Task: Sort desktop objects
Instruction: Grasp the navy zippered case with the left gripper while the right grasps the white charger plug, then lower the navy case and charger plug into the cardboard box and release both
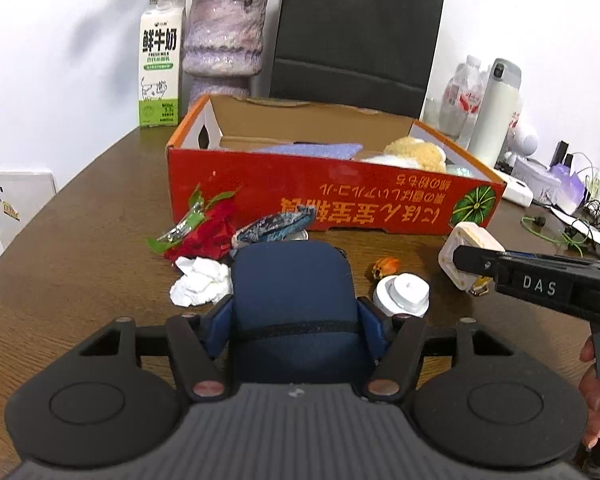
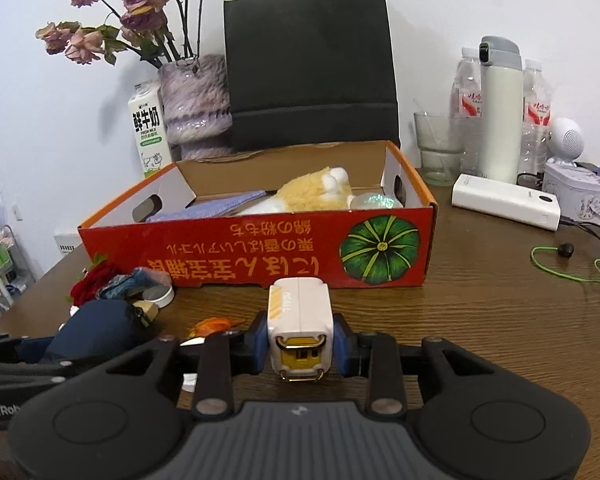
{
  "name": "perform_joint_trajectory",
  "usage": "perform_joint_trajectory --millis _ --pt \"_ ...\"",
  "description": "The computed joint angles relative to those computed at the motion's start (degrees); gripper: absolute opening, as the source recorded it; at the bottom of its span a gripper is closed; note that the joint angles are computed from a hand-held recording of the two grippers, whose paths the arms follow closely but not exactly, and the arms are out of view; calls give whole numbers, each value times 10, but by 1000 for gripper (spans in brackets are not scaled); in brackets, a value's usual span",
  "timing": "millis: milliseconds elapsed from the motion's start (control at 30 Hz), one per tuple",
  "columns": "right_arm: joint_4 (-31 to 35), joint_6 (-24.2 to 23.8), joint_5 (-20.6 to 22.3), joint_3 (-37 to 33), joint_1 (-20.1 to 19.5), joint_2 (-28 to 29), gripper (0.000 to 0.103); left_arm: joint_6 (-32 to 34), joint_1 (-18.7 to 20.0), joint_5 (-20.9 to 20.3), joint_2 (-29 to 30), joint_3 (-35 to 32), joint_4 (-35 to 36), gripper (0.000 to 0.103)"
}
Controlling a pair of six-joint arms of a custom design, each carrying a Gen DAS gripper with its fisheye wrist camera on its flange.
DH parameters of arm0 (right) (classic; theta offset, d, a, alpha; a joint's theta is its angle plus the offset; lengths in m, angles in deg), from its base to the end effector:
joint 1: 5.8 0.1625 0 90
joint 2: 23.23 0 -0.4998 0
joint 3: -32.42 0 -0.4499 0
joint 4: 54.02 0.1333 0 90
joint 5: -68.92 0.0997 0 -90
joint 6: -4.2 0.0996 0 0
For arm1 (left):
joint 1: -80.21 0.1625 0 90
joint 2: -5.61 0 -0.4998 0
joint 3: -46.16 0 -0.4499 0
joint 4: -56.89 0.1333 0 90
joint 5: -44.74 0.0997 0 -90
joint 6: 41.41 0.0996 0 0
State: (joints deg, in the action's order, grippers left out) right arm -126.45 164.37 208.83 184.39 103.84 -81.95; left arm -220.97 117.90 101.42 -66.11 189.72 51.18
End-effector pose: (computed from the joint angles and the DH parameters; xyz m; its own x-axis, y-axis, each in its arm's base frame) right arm 0.1407 -0.2243 0.0245 -0.7561 0.3164 0.5729 -0.3997 0.4699 -0.7870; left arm -0.0746 -0.2952 0.0931 -0.6812 0.5296 -0.5054 0.7289 0.5550 -0.4008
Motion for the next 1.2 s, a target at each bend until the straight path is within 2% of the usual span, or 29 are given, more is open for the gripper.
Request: perform_joint_trajectory --millis 267,433,567,700,867,1000,1200 --pt "-19 -13 12 2 24 6 31 5 -10 1 -9 8 -5 65" --pt "-28 -19 26 4 52 -5 31 -6 -31 4 -29 19 -7 65" --pt "-56 -56 33 7 85 -30 31 -10 -47 20 -64 20 -1 65" --pt "-66 -93 22 2 91 -63 31 1 -43 33 -80 -9 2 65" --pt "-74 -109 -17 -12 67 -89 31 29 -35 25 -69 -45 -41 65" --pt "-61 -97 -53 -27 24 -97 31 38 -1 38 -40 -74 -72 65" --pt "1 -89 -104 -59 -42 -101 31 58 59 55 -3 -122 -71 65"
